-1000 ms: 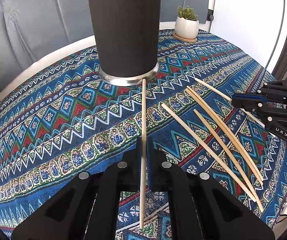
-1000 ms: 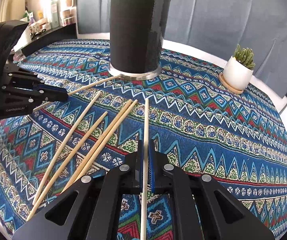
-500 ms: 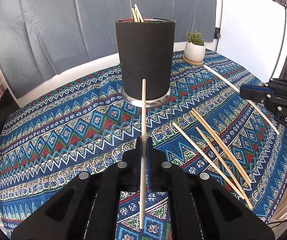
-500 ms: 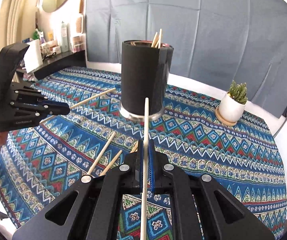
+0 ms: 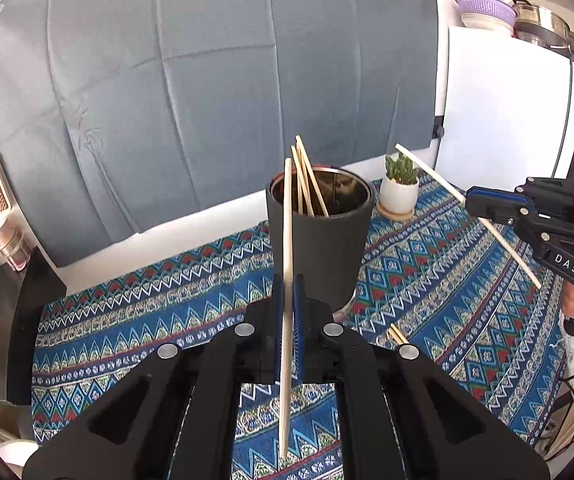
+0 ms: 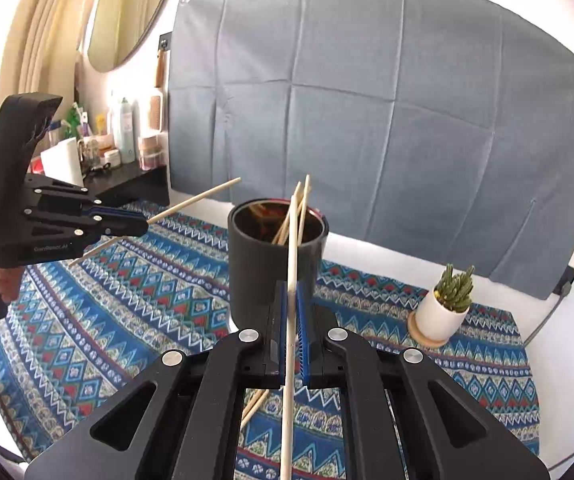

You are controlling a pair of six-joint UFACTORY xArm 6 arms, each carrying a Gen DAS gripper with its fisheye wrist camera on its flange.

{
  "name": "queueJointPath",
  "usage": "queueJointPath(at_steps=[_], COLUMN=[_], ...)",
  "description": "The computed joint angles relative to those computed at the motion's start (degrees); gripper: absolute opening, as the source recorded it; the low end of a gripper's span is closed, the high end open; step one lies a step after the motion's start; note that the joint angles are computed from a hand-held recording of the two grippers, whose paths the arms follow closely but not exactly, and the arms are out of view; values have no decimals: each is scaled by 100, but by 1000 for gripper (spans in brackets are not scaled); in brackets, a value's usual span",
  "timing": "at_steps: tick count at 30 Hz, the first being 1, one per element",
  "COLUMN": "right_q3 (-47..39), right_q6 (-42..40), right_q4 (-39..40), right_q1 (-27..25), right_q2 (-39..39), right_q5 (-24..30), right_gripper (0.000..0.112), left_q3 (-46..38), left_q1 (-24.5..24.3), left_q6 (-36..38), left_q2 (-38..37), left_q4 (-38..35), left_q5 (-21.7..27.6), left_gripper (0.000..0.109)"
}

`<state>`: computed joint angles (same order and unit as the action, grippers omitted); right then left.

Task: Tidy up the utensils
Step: 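Lift both held sticks upright and carry them over the black holder, then lower both sticks into the black holder and open both grippers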

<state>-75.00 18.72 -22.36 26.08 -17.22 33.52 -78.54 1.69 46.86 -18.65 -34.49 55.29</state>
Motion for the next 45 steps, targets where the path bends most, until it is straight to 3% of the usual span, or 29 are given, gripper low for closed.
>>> queueJointPath(at_steps=[6, 14, 19, 22, 26, 33, 37, 41, 45], right_q3=[-661, -1344, -1468, -1629, -1943, -2547, -2999, -3361, -3894], right_q6=[-352, -1011, -2283, -3363, -4835, -7236, -8153, -8749, -10201], right_q4=[425, 1569, 3520, 5237, 7271, 10081, 10921, 11377, 12722], right_q1=[-216, -423, -435, -432, -402, -277, -195, -85, -47], right_q2=[582, 1329, 1681, 1876, 2172, 2655, 2990, 3284, 3597], right_q5=[-422, -1075, -1783, -1995, -2196, -2725, -3050, -3423, -3734], right_gripper=[5, 5, 5, 5, 5, 5, 5, 5, 5], left_q3=[-907, -1739, -1761, -1594, -1525, -1192, -1033, -687, -477], left_q1=[-30, 60, 30, -62, -74, -257, -261, -292, -343], left_q6=[-190, 243, 743, 1092, 1293, 1923, 2186, 2987, 3445], left_q2=[704, 1550, 1803, 1808, 1929, 1925, 1945, 1821, 1747], left_q4=[-461, -2187, -3536, -4225, -5003, -5607, -6024, -6808, -7131], left_q5=[67, 468, 260, -48, -20, -331, -333, -481, -622], left_gripper=[5, 5, 5, 5, 5, 5, 5, 5, 5])
